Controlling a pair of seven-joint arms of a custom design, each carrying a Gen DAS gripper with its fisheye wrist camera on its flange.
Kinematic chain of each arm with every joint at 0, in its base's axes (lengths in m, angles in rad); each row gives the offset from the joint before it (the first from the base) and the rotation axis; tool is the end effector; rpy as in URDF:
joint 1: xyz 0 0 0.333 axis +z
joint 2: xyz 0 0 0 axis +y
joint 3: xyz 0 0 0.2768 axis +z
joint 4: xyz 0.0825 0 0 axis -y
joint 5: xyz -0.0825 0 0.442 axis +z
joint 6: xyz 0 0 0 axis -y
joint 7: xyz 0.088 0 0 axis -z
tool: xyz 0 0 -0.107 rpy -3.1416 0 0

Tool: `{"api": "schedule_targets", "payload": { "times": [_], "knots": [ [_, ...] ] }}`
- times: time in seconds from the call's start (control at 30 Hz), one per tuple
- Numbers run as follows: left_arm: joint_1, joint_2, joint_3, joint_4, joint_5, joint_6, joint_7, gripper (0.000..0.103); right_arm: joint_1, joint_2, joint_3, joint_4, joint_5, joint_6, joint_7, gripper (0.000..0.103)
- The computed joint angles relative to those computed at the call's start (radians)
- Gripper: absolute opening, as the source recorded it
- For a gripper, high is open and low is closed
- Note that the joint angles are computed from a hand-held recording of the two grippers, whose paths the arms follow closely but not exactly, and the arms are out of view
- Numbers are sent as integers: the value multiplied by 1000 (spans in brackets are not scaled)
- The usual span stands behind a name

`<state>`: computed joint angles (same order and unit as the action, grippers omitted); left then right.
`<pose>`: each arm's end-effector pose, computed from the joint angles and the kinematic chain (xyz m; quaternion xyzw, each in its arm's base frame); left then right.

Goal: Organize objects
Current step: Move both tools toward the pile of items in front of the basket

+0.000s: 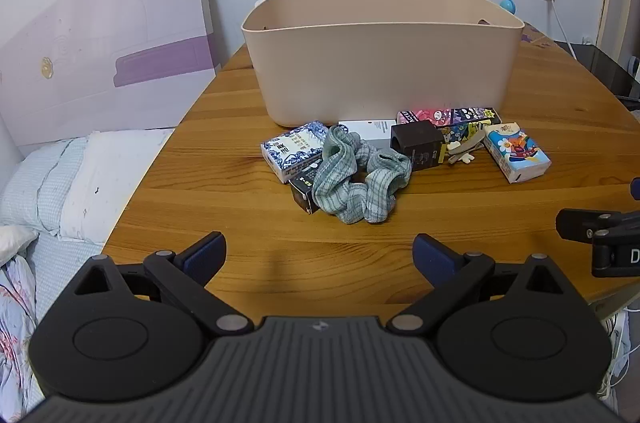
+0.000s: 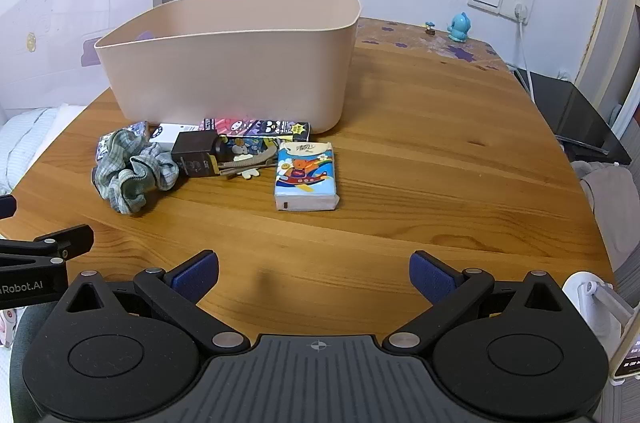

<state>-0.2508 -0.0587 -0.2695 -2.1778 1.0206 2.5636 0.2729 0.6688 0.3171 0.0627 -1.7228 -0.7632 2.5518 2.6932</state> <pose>0.5209 -0.3141 0.3877 -0.6507 0.6432 -0.2313 0.3308 0.5345 0.4879 0.3911 -0.7032 0.6133 -0.2342 0.2730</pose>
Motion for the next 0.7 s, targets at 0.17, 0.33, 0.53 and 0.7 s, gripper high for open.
{"api": "schedule_targets", "payload": {
  "times": [0.17,0.33,0.53,0.7],
  "knots": [
    [1,-2,1,-1,1,2,-3,100,-1,-4,-1,-4,-4,-1,2,103],
    [1,-2,0,-1,1,2,-2,100,-2,-3,0,-3,-5,-1,2,103],
    [2,-2,1,0,1,3,-2,100,0,-1,-1,-1,-8,-2,4,103],
    [3,4,2,7,2,2,-6,100,-2,8,-4,6,-9,4,6,103]
  ]
}}
